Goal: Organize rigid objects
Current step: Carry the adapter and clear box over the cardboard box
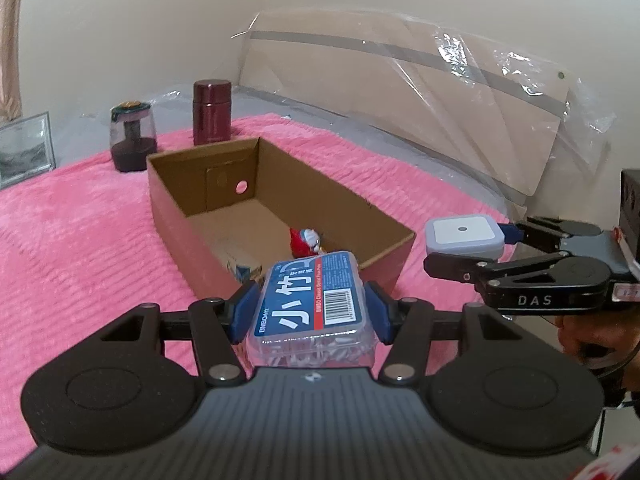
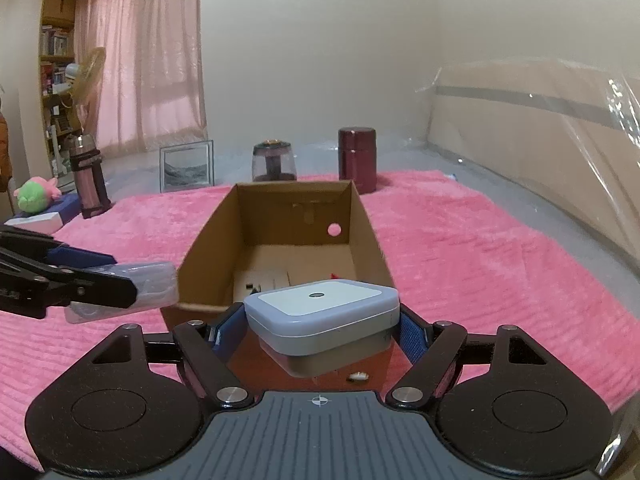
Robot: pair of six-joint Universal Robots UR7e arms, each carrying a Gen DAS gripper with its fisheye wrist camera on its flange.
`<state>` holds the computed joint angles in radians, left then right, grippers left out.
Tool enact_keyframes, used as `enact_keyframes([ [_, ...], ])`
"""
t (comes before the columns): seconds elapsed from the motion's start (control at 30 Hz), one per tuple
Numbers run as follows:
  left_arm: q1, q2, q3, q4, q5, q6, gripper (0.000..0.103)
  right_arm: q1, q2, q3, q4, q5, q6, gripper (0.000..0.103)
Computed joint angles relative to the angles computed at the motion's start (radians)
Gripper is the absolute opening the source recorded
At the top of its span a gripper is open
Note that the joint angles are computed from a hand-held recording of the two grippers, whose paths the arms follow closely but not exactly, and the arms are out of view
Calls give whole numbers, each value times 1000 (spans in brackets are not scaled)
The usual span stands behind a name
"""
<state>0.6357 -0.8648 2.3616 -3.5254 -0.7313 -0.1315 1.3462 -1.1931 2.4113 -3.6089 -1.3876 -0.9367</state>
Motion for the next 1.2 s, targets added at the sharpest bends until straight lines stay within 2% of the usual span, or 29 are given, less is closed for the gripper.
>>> enact_keyframes([
  [0.23,78,5,-107,44,-38,147,52,55,25,-123,140,-25,-26,75],
  [0.57,205,36,-341,193,-59,437,52,129,169,-379,328,-117,-160,75],
  [0.77,289,82,-500,314,-84,529,52,167,285,-554,453,-169,-275,75],
  [0.97,357,138,-628,410,-86,608,52,199,411,-718,536,-273,-414,75],
  [1.2,416,212,-755,486,-68,658,52,218,530,-863,601,-365,-477,75],
])
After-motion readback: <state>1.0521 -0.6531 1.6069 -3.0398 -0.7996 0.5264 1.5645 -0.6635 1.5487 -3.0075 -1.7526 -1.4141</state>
